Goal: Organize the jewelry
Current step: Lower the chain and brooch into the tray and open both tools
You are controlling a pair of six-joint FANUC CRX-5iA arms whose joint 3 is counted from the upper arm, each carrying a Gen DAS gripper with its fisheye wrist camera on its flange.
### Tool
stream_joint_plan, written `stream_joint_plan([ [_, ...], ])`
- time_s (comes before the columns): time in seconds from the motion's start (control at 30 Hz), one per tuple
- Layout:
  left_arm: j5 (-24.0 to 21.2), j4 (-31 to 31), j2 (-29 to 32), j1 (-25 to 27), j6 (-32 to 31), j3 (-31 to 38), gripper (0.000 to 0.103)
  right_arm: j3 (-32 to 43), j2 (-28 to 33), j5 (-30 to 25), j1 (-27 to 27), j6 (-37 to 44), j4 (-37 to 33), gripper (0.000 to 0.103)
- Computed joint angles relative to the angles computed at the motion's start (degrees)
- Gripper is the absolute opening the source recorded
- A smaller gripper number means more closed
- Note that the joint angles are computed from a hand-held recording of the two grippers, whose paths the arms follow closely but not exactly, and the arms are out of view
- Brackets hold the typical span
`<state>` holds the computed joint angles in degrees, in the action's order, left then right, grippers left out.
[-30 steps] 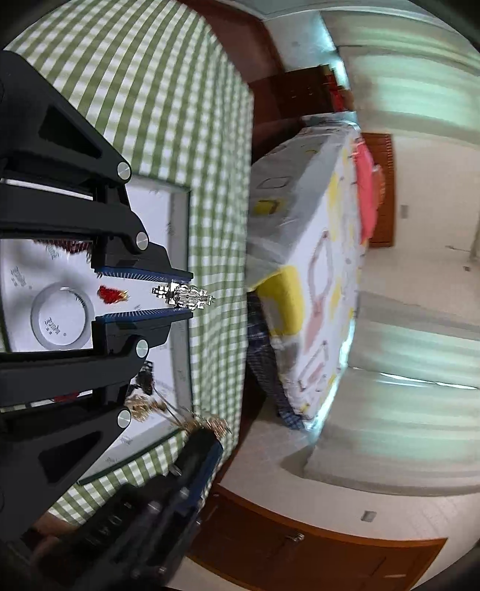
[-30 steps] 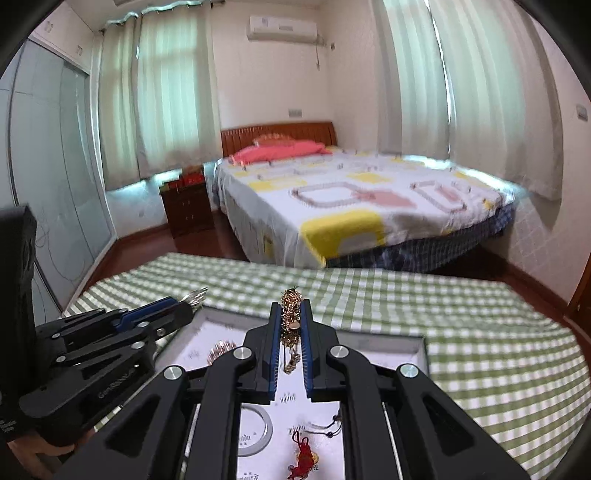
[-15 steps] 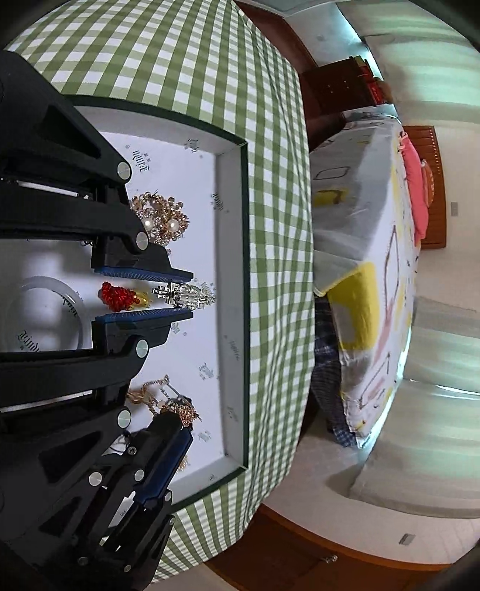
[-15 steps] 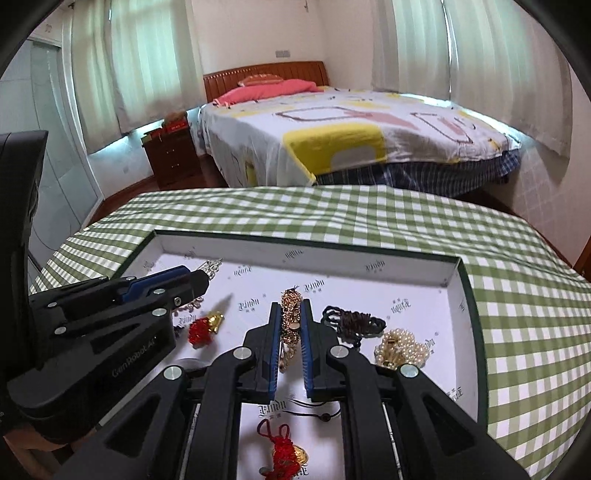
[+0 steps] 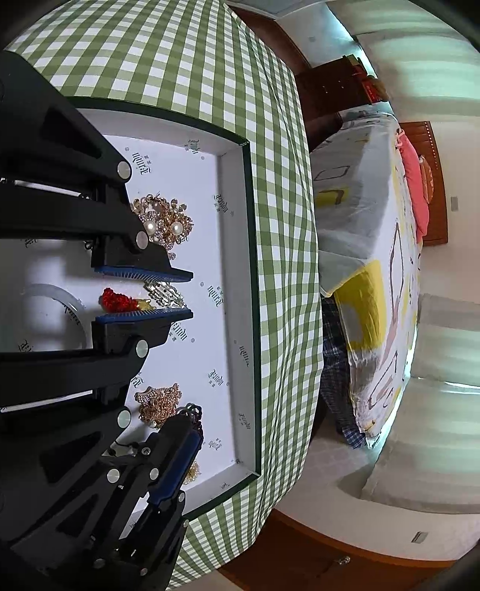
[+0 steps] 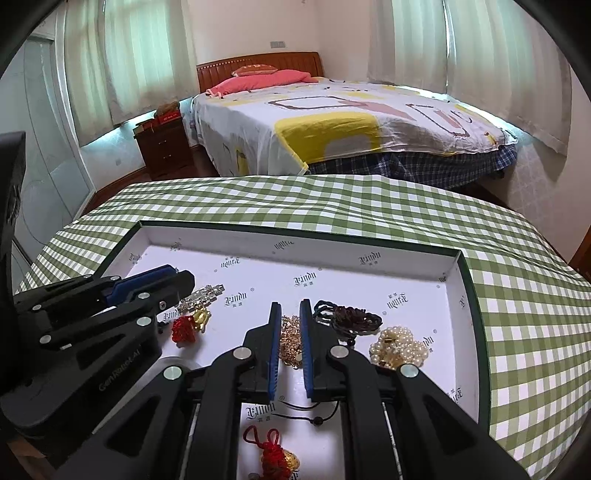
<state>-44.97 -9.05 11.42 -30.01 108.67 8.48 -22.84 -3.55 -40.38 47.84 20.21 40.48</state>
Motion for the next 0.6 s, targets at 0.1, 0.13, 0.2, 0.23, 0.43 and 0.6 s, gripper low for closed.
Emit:
stream_joint_plan([
  [0.1, 0.03, 0.11, -0.32, 0.06, -0.21, -0.36, 0.017, 0.46, 0.29, -0.18, -0.01, 0.63, -0.57, 0.011],
  [0.13, -0.03, 0.14, -0.33, 0.08, -0.24, -0.35, 0.018, 0.45, 0.30, -0.27, 0.02, 0.60, -0.51, 0.014],
  [0.2, 0.03, 0.28, -0.49, 0.16, -0.27, -0.48, 0.026, 0.39, 0.32, -0.31, -0.01, 0.44, -0.42, 0.021],
  [0.23, 0.16, 0.08, -0.57, 0.12, -0.02, -0.55, 0.032, 0.28, 0.30, -0.32, 0.02, 0.15, -0.20, 0.025],
  [0.43, 0.56, -0.39, -1.53, 0.29, 1.02, -1.40, 0.040, -0.40, -0.12, -0.62, 0.08, -1.46, 1.47, 0.037],
  [0.6, 0.58, -2.44, -3.10, 0.40, 3.19, -2.42, 0.056, -1.59, -1.06, -1.63, 0.40, -4.22, 4.03, 0.051],
])
